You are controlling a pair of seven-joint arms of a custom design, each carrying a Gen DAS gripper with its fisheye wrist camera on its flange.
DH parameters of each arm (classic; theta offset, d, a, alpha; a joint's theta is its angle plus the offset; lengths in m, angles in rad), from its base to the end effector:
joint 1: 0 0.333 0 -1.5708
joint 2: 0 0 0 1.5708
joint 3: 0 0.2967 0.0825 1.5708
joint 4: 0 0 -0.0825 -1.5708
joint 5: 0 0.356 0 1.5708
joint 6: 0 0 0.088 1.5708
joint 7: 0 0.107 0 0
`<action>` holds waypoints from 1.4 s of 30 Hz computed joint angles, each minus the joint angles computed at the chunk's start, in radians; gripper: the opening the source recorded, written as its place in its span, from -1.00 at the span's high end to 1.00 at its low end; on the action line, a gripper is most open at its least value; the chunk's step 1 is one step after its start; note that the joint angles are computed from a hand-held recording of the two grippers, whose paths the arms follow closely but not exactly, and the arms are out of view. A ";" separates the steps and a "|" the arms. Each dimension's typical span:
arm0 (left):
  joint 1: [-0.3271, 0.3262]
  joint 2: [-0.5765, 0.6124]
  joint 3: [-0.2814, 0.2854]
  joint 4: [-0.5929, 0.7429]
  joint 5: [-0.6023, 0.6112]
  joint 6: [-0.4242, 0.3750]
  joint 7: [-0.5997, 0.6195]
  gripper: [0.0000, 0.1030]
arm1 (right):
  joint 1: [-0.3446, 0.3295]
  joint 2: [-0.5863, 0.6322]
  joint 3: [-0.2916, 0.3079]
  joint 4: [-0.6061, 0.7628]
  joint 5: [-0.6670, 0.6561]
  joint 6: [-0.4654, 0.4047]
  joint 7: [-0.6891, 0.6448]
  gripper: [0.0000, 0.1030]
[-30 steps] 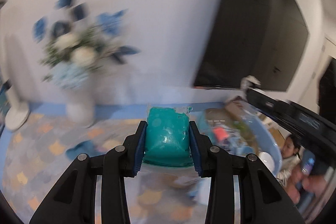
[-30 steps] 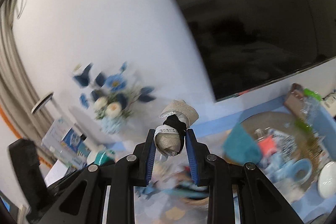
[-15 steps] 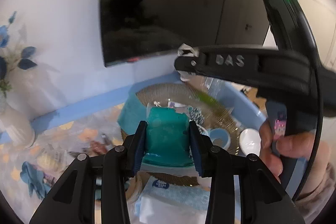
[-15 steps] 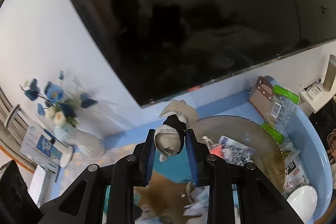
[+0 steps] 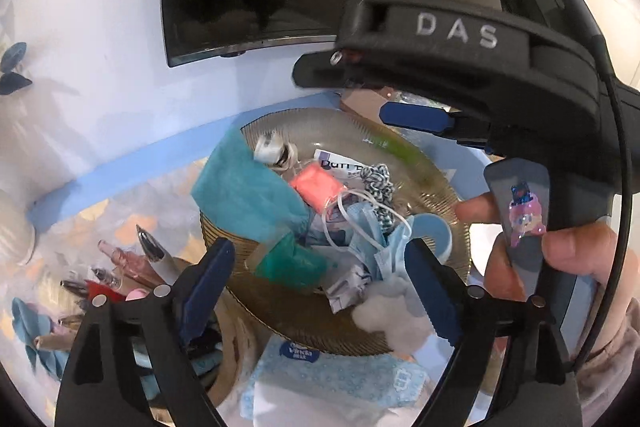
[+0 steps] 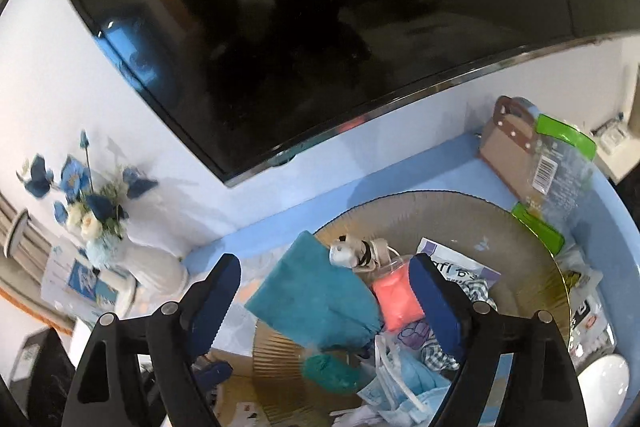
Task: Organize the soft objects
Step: 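Carry the sock and teal bag to the woven tray and release both, then move both open tools back over the table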
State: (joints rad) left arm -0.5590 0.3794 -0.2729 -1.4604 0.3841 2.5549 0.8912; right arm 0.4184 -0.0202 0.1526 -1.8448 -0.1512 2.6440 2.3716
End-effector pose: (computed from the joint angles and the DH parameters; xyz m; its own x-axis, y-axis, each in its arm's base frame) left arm 0.4826 -0.4868 0.5471 -0.3910 -0.9005 0.1903 -0.7283 0.1762 -0.6622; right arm 0.4854 0.3175 0.6126 0.0352 -0.9098 -0.4136 -0.7541 0.2474 -0.6084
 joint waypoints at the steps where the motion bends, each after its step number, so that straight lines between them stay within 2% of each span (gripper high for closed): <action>1: 0.001 -0.015 0.001 -0.019 0.005 0.010 -0.001 -0.67 | -0.001 -0.009 0.000 -0.008 -0.006 0.007 0.019 -0.65; 4: 0.003 -0.063 -0.006 -0.071 0.013 0.036 -0.006 -0.67 | -0.006 -0.042 0.007 -0.029 -0.016 0.025 0.061 -0.65; 7: 0.020 -0.128 -0.022 -0.138 -0.012 0.081 -0.015 -0.67 | -0.018 -0.079 0.030 -0.037 -0.082 0.030 0.145 -0.65; 9: 0.040 -0.198 -0.032 -0.219 -0.033 0.147 -0.023 -0.70 | -0.028 -0.106 0.051 -0.054 -0.128 0.064 0.219 -0.72; 11: 0.042 -0.249 -0.024 -0.264 0.005 0.158 -0.074 -0.77 | -0.036 -0.130 0.075 -0.067 -0.152 0.109 0.269 -0.79; 13: 0.056 -0.297 -0.023 -0.306 0.032 0.168 -0.101 -0.80 | -0.044 -0.135 0.105 -0.047 -0.189 0.103 0.310 -0.79; 16: 0.093 -0.374 -0.027 -0.378 0.032 0.197 -0.114 -0.90 | -0.031 -0.099 0.143 0.044 -0.270 0.050 0.347 -0.80; 21: 0.163 -0.501 -0.021 -0.489 0.072 0.188 -0.159 -0.90 | 0.050 -0.015 0.160 0.200 -0.420 -0.027 0.404 -0.91; 30: 0.330 -0.748 0.011 -0.760 0.113 0.215 -0.222 -0.91 | 0.245 0.214 0.128 0.489 -0.486 -0.069 0.353 -1.00; 35: 0.421 -0.803 0.034 -0.895 0.114 0.283 -0.259 -0.93 | 0.341 0.370 0.102 0.660 -0.452 -0.101 0.274 -1.00; 40: 0.473 -0.814 0.054 -1.011 0.107 0.379 -0.235 -0.93 | 0.426 0.523 0.059 0.793 -0.409 -0.118 0.231 -1.00; 42: 0.470 -0.780 0.068 -1.035 0.092 0.399 -0.200 -0.94 | 0.463 0.588 0.031 0.842 -0.401 -0.124 0.221 -1.00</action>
State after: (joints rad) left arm -0.0889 -0.4005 -0.2053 -2.4956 0.4763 2.9537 0.6908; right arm 0.8818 0.5679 0.1840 -1.0028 -0.5525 2.5195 2.5926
